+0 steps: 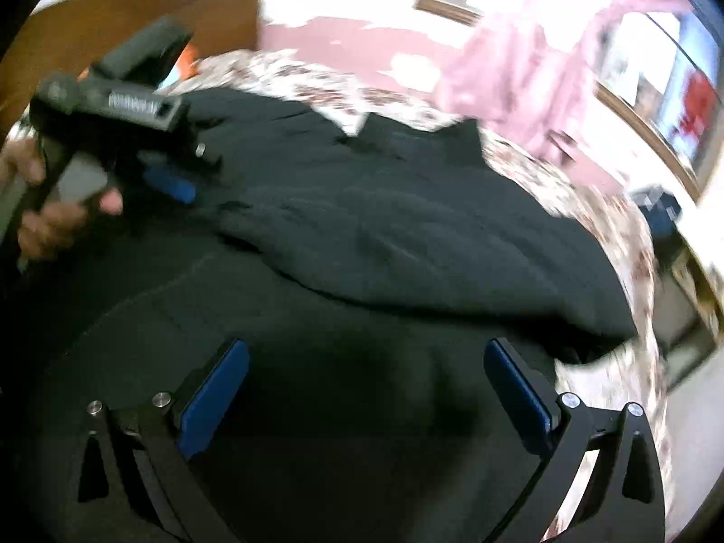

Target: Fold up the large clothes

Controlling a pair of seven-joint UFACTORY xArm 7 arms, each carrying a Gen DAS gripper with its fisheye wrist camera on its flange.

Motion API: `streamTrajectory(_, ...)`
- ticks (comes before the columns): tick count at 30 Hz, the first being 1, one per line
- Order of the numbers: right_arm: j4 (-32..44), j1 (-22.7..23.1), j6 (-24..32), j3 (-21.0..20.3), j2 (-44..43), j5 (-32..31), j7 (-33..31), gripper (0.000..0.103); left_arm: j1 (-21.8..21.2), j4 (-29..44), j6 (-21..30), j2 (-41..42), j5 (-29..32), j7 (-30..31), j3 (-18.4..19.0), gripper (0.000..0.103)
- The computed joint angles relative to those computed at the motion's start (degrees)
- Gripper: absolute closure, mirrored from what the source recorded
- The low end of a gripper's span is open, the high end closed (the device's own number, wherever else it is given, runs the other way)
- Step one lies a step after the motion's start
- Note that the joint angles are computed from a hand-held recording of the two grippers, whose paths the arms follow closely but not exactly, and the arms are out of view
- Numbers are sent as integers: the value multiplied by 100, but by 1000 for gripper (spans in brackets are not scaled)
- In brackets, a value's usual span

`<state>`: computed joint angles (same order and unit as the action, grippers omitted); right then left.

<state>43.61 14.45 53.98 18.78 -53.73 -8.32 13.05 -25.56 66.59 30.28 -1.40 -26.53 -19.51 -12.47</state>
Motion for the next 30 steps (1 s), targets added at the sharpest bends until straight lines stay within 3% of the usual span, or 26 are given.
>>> streamTrajectory(2, -216, 19, 176, -126, -372, 111, 164, 1, -19, 190, 31, 194, 219, -461, -35, 7)
streamTrajectory(4, -375, -15, 286, -205, -607, 139, 210, 1, -39, 361, 54, 344, 538, -914, -49, 33)
streamTrajectory(5, -456, -28, 405, -204, -793, 162, 256, 1, -48, 537, 178, 470, 660, -1023, -54, 57)
streamTrajectory(6, -522, -42, 459, -218, -907, 179, 291, 1, 38, 632, 264, 521, 873, -1189, -163, 66)
streamTrajectory(7, -589, -89, 350, -236, -872, 190, 317, 1, -116, 800, 448, 600, 1325, -1483, -37, 70)
streamTrajectory(9, -657, -174, 281, -386, -922, 263, 363, 1, -208, 985, 561, 661, 2066, -1826, -13, 98)
streamTrajectory(10, -673, -351, 47, -471, -760, 321, 252, 1, -231, 1025, 540, 649, 2299, -1879, -8, 98)
streamTrajectory(12, -715, -274, -27, -630, -756, 261, 478, 1, -161, 1024, 376, 531, 2746, -2017, -101, 100)
streamTrajectory(16, -583, -704, -746, -931, -95, 280, 332, 1, -278, 1349, 281, 282, 4315, -2454, 52, 100)
streamTrajectory(20, -641, -1143, -1362, -738, -215, -45, 513, 1, 91, 1543, 398, -114, 5504, -2672, -31, 100)
streamTrajectory(25, -325, -1371, -1869, -587, 272, -201, 686, 1, 410, 1559, 689, -412, 5502, -2298, 63, 100)
streamTrajectory(30, 463, -1338, -2265, -490, 1812, -162, 866, 1, 587, 1147, 943, -464, 5067, -1922, 51, 100)
